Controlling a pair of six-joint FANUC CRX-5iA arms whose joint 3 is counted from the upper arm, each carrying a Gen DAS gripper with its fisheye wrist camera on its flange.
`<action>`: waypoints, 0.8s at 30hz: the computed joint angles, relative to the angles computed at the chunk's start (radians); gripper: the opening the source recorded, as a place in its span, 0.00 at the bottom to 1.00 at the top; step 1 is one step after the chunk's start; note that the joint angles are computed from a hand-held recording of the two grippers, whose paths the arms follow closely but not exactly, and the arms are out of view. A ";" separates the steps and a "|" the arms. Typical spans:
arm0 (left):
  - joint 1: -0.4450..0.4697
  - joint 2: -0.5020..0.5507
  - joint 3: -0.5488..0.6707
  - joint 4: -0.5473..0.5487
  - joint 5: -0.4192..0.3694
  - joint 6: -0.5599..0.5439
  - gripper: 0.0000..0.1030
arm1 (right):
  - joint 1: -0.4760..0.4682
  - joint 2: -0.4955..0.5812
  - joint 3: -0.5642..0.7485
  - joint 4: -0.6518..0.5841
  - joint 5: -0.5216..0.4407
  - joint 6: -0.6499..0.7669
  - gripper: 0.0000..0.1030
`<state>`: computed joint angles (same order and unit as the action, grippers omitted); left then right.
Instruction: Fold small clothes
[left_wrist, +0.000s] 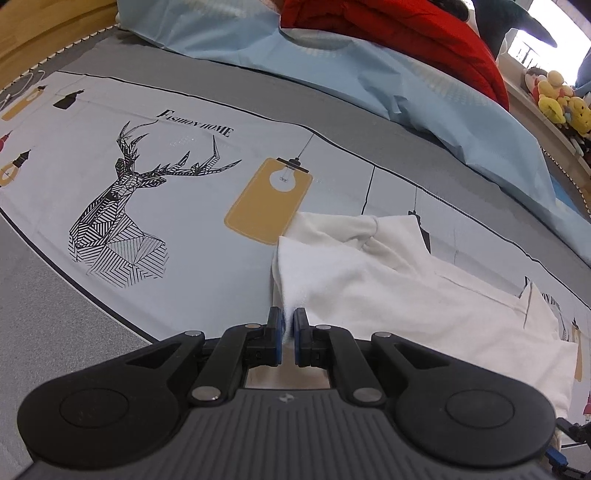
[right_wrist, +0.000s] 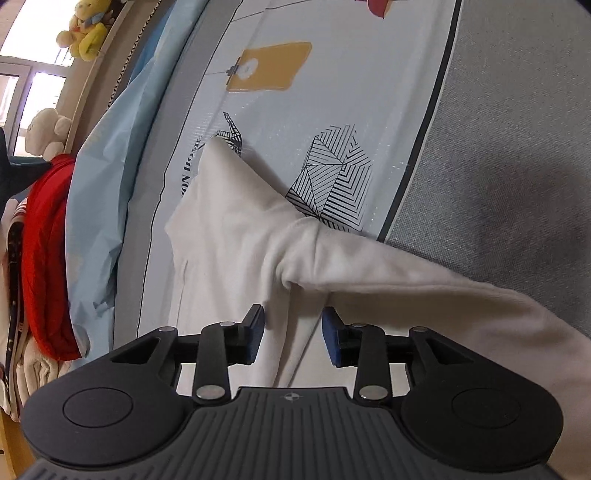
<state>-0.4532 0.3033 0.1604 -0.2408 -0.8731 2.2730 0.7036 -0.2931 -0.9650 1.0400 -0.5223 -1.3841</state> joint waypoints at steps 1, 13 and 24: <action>0.001 -0.001 -0.001 0.003 0.001 -0.002 0.06 | 0.003 -0.001 -0.002 0.008 -0.023 -0.015 0.36; 0.021 -0.002 -0.031 0.109 0.000 -0.144 0.06 | 0.160 -0.054 0.018 -0.129 -0.435 -0.070 0.00; 0.031 -0.039 -0.078 0.132 0.081 -0.106 0.07 | -0.032 -0.047 -0.035 0.193 -0.103 0.069 0.05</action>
